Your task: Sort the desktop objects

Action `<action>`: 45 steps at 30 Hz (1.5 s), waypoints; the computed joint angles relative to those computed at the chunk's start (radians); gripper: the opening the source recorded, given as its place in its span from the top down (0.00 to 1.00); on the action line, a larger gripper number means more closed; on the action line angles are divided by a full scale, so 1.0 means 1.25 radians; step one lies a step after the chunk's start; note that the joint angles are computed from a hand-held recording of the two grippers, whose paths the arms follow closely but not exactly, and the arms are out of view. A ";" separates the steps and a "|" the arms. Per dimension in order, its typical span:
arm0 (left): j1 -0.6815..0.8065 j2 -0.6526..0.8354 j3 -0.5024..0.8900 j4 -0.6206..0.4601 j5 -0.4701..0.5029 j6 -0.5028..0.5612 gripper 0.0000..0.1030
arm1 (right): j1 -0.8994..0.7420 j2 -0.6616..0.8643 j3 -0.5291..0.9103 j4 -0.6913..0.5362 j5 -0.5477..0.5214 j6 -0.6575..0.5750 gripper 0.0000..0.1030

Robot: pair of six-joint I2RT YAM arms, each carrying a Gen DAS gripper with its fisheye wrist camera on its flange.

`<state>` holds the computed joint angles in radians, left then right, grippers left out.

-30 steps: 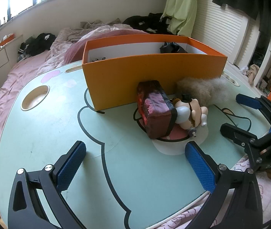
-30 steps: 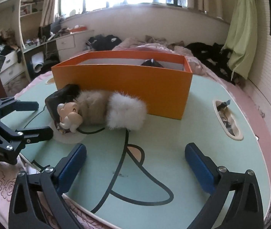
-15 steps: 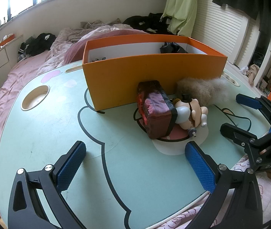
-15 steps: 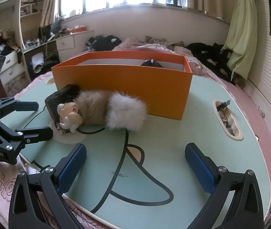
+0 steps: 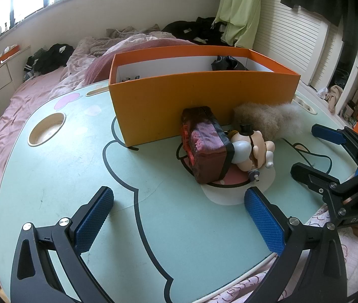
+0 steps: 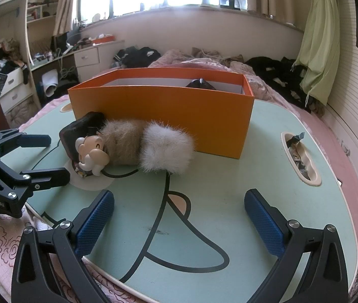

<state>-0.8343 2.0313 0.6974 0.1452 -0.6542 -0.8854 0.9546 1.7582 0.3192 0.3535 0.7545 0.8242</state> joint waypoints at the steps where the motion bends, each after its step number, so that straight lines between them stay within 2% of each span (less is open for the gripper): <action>1: -0.001 0.001 0.000 0.000 -0.001 -0.001 0.00 | 0.000 0.000 0.001 -0.001 0.001 0.001 0.00; 6: -0.002 0.000 -0.003 -0.001 -0.004 -0.008 0.00 | 0.002 -0.001 -0.001 -0.003 0.003 0.004 0.00; 9: -0.007 -0.008 0.000 -0.035 -0.017 -0.036 0.01 | 0.003 -0.001 -0.002 -0.002 0.004 0.005 0.00; 10: -0.012 -0.010 0.000 -0.047 -0.027 -0.047 0.05 | 0.003 -0.001 0.000 -0.004 0.004 0.005 0.00; 11: -0.014 -0.022 -0.003 -0.055 -0.035 -0.049 0.15 | 0.003 -0.002 0.000 -0.005 0.004 0.005 0.00; 12: -0.012 -0.039 -0.009 -0.060 -0.039 -0.045 0.21 | 0.003 -0.002 -0.001 -0.005 0.004 0.006 0.00; 14: 0.001 -0.111 -0.027 -0.065 -0.022 -0.007 0.40 | 0.005 -0.002 0.002 -0.010 0.005 0.009 0.00; 15: 0.018 -0.155 -0.035 -0.067 -0.007 0.028 0.44 | 0.005 -0.002 0.001 -0.010 0.005 0.009 0.00; 17: 0.058 -0.229 -0.004 -0.136 0.018 0.092 0.57 | 0.006 -0.002 -0.001 -0.009 0.006 0.010 0.00; 19: 0.124 -0.269 0.074 -0.233 0.069 0.155 0.60 | 0.006 -0.002 0.002 -0.012 0.007 0.012 0.00; 21: 0.181 -0.256 0.152 -0.305 0.123 0.194 0.60 | 0.007 -0.002 0.001 -0.013 0.008 0.013 0.00; 24: 0.267 -0.162 0.314 -0.456 0.182 0.219 0.65 | 0.008 -0.003 0.000 -0.014 0.008 0.014 0.00; 26: 0.307 -0.068 0.432 -0.561 0.212 0.228 0.81 | 0.011 -0.005 0.002 -0.019 0.010 0.019 0.00; 27: 0.316 -0.012 0.497 -0.616 0.199 0.236 0.84 | 0.012 -0.005 -0.001 -0.017 0.011 0.019 0.00; 30: 0.309 0.098 0.609 -0.715 0.135 0.228 0.85 | 0.007 -0.006 0.007 -0.020 0.010 0.013 0.00; 34: 0.316 0.231 0.746 -0.820 0.171 0.229 0.84 | 0.007 -0.006 0.008 -0.022 0.010 0.014 0.00; 36: 0.303 0.273 0.796 -0.840 0.134 0.234 0.80 | 0.003 -0.002 0.012 -0.021 0.009 0.008 0.00; 39: 0.346 0.221 0.731 -0.699 0.379 0.292 0.81 | -0.001 -0.002 0.022 -0.027 0.007 0.005 0.00; 40: 0.348 0.209 0.723 -0.681 0.396 0.290 0.80 | -0.002 -0.002 0.025 -0.029 0.008 0.004 0.00; 41: 0.335 0.199 0.722 -0.681 0.338 0.281 0.79 | -0.002 -0.002 0.025 -0.029 0.008 0.004 0.00; 42: 0.315 0.189 0.724 -0.689 0.238 0.275 0.79 | -0.003 -0.002 0.025 -0.028 0.007 0.003 0.00; 43: 0.305 0.182 0.726 -0.703 0.187 0.270 0.79 | -0.005 -0.002 0.026 -0.027 0.006 0.002 0.00; 45: 0.307 0.170 0.727 -0.729 0.175 0.257 0.78 | -0.002 -0.001 0.026 -0.029 0.008 0.005 0.00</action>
<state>-0.4506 2.2436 1.6058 -0.7660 -0.4352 -0.5640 0.9516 1.7566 0.3515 0.3168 0.7642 0.8301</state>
